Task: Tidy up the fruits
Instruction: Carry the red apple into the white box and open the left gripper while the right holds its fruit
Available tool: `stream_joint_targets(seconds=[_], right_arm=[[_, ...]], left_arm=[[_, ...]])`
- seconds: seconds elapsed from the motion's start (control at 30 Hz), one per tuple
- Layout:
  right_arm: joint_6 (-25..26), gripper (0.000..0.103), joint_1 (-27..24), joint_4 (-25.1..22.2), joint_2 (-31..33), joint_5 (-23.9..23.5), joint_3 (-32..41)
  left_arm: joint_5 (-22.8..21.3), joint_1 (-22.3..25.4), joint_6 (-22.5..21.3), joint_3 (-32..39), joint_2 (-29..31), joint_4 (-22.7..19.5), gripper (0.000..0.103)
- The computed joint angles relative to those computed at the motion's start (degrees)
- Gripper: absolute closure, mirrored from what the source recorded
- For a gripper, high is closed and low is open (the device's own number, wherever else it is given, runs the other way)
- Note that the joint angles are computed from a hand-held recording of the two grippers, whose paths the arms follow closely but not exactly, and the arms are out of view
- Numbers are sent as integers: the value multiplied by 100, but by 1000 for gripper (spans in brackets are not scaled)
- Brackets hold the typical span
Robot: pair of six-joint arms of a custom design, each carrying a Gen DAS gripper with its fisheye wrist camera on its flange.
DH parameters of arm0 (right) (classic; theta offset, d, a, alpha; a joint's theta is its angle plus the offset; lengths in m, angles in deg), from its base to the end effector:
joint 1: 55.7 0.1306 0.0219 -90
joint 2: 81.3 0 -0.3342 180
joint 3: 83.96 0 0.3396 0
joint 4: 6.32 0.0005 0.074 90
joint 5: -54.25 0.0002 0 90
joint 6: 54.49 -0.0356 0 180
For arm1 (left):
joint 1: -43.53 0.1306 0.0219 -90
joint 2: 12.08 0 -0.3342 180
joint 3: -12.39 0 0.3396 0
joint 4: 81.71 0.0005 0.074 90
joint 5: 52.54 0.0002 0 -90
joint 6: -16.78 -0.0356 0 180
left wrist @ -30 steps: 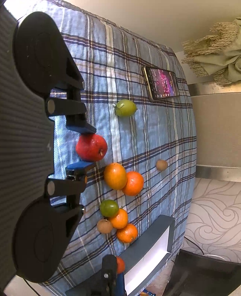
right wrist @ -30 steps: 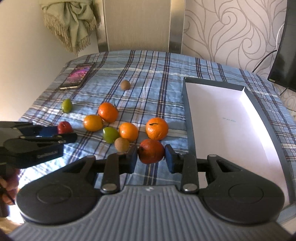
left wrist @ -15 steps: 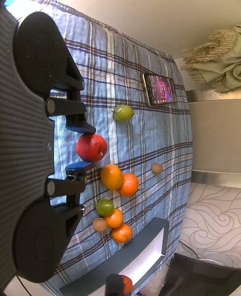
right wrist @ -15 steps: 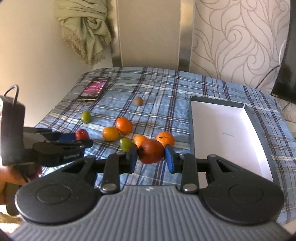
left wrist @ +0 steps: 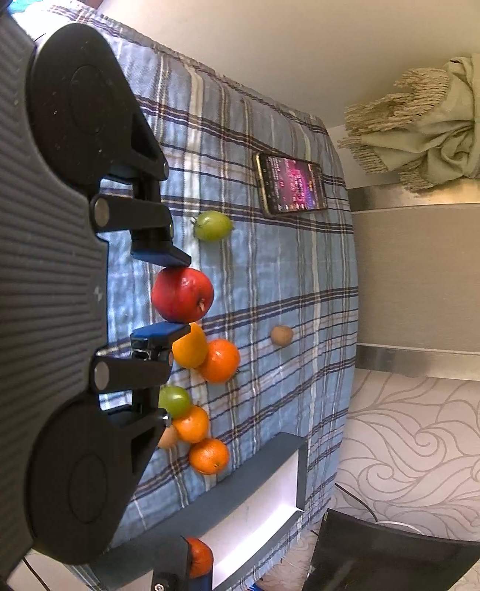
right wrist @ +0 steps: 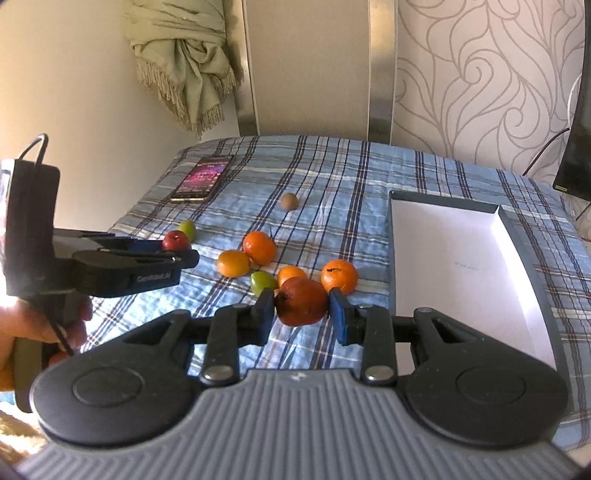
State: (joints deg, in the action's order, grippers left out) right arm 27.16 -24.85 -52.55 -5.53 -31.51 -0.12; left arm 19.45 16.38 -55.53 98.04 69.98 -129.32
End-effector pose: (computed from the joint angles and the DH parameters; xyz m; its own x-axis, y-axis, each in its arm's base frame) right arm 0.3124 0.1829 0.4344 -0.5918 -0.1848 -0.7846 -0.3796 0.9226 0.0690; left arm 0.3537 -0.1696 0.4078 -0.6609 0.0141 -0.7504 0.0371 0.9992 -0.0138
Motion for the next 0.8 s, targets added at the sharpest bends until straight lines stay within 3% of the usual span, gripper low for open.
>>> stream_joint_targets(seconds=[0.4, 0.8], right_arm=[[40, 68, -289, 158, -295, -127, -194], [-47, 68, -591, 96, -689, -18, -439]], left_arm=[[-150, -417, 5, 609, 371, -179, 66], [-63, -812, -148, 1166, 811, -86, 66]])
